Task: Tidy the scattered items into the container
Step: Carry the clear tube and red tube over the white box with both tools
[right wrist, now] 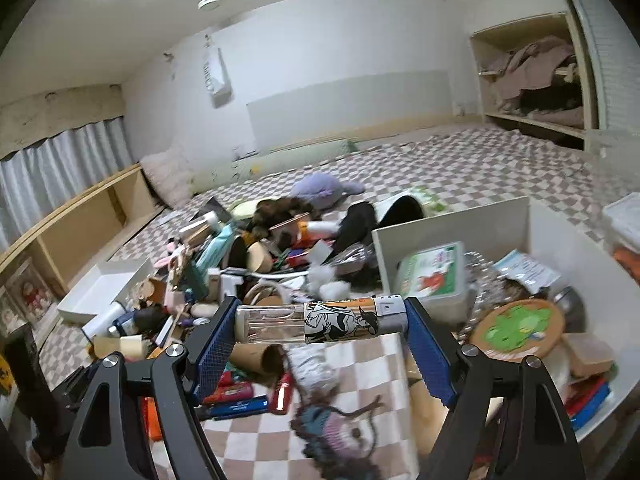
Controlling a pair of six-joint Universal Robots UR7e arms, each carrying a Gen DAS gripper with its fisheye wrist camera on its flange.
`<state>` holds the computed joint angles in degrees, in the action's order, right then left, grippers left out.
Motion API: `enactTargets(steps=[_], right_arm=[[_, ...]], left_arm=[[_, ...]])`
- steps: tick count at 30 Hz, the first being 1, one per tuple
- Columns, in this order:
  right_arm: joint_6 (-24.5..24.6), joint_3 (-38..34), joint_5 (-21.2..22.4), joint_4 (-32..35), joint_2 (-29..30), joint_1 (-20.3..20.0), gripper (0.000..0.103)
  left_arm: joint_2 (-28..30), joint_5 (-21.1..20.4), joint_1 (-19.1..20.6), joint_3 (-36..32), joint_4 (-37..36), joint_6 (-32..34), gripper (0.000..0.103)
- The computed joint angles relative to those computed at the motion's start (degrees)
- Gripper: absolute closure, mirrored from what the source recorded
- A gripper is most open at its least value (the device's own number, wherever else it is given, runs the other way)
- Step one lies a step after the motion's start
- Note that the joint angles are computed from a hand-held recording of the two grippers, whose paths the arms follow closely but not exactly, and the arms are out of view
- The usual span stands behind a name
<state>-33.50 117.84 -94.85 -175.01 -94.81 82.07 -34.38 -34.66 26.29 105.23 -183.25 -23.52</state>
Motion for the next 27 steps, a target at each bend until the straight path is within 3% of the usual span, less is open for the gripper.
enactTargets(steps=[7, 14, 27], right_arm=[[-1.07, -1.52, -0.91, 0.97, -2.3, -1.72, 0.022], [2.44, -4.12, 2.34, 7.16, -4.73, -6.7, 0.022], [2.2, -6.53, 3.85, 12.31, -5.9, -12.84, 0.022]], left_arm=[[2.47, -2.25, -1.01, -5.32, 0.26, 3.92, 0.02], [5.62, -4.69, -2.03, -11.6, 0.87, 8.65, 0.02], [10.99, -10.26, -2.94, -21.93, 5.53, 12.42, 0.02]])
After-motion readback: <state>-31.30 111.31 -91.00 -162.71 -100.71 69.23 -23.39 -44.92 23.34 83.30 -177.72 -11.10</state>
